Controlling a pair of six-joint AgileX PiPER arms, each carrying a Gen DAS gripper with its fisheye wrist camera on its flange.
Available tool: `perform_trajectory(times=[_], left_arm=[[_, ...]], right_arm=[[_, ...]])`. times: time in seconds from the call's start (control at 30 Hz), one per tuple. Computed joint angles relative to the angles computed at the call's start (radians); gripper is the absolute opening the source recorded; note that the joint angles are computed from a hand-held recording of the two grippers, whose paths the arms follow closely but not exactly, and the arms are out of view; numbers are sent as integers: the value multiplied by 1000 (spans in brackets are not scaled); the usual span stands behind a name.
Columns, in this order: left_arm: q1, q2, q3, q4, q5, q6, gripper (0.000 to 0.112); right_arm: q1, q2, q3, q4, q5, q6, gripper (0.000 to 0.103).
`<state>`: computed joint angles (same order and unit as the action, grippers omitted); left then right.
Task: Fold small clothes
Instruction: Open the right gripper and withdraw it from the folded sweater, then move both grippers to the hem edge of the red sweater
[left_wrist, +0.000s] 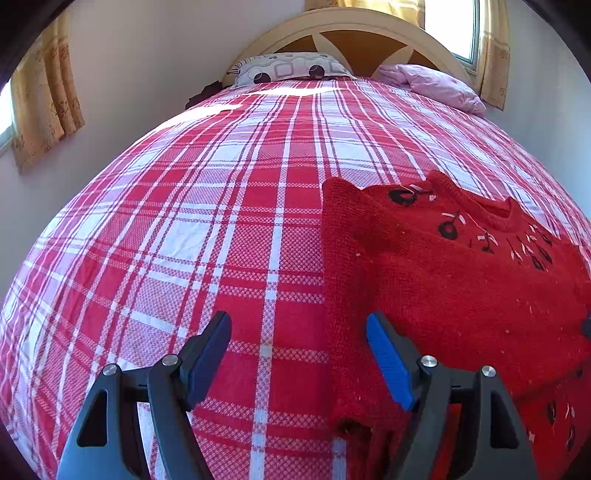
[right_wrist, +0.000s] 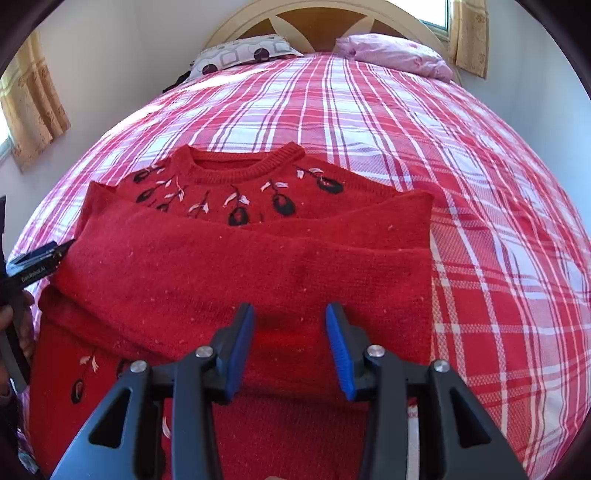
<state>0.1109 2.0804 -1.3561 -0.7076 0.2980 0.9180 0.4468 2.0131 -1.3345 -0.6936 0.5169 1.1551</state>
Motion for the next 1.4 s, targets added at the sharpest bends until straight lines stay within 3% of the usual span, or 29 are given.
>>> perform_trajectory(times=[0.2, 0.33, 0.5, 0.67, 0.73, 0.87, 1.07, 1.33, 1.4], left_arm=[[45, -65, 84, -171, 45, 184, 76], [28, -67, 128, -233, -15, 282, 76], [53, -31, 89, -226, 37, 245, 79], [87, -18, 52, -202, 108, 188, 82], [99, -55, 96, -245, 88, 244, 82], [162, -124, 195, -364, 134, 397, 82], [195, -166, 302, -457, 129, 517, 82], [235, -256, 434, -572, 185, 671, 82], [247, -275, 460, -579, 205, 703, 82]], right_arm=[[-17, -14, 54, -39, -57, 45, 43], [-23, -27, 82, -55, -93, 95, 43], [-5, -27, 90, -98, -77, 136, 43], [-18, -35, 119, -117, -114, 145, 43], [-23, -37, 121, -100, -120, 128, 43], [-18, -61, 132, -31, -105, 79, 43], [11, -110, 211, -159, -124, 231, 44], [67, -150, 268, -256, -81, 357, 46], [79, -163, 295, -251, -85, 373, 51]])
